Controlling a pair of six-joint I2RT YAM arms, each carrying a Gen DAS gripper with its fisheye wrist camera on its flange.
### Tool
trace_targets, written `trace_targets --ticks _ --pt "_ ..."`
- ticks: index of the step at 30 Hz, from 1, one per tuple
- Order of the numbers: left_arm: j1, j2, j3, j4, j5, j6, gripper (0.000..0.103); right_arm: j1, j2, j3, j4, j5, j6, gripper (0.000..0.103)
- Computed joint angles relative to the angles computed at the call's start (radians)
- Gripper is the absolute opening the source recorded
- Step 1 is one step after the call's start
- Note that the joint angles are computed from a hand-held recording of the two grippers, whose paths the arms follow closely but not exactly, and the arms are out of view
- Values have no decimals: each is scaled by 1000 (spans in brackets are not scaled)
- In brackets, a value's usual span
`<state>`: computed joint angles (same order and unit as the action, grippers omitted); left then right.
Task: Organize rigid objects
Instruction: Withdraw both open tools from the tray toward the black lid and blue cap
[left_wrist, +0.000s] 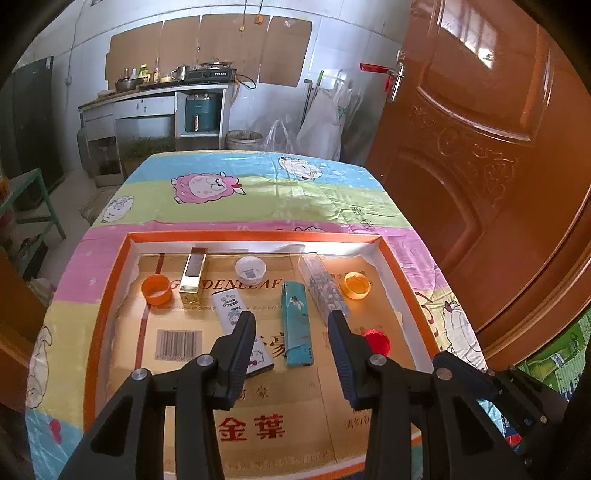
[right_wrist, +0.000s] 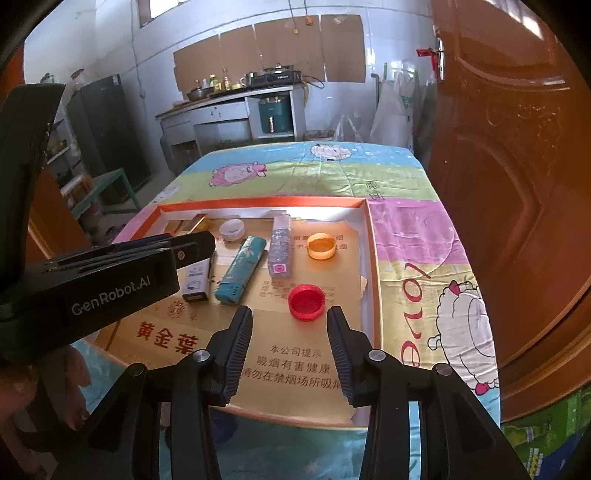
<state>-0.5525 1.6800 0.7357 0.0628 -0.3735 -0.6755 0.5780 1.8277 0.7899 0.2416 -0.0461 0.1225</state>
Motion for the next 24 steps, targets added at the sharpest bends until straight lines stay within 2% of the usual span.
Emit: trace_targets --ticks 24 --pt "-110 -367 -244 -147 -112 -123 41 125 -259 -219 -29 113 83 43"
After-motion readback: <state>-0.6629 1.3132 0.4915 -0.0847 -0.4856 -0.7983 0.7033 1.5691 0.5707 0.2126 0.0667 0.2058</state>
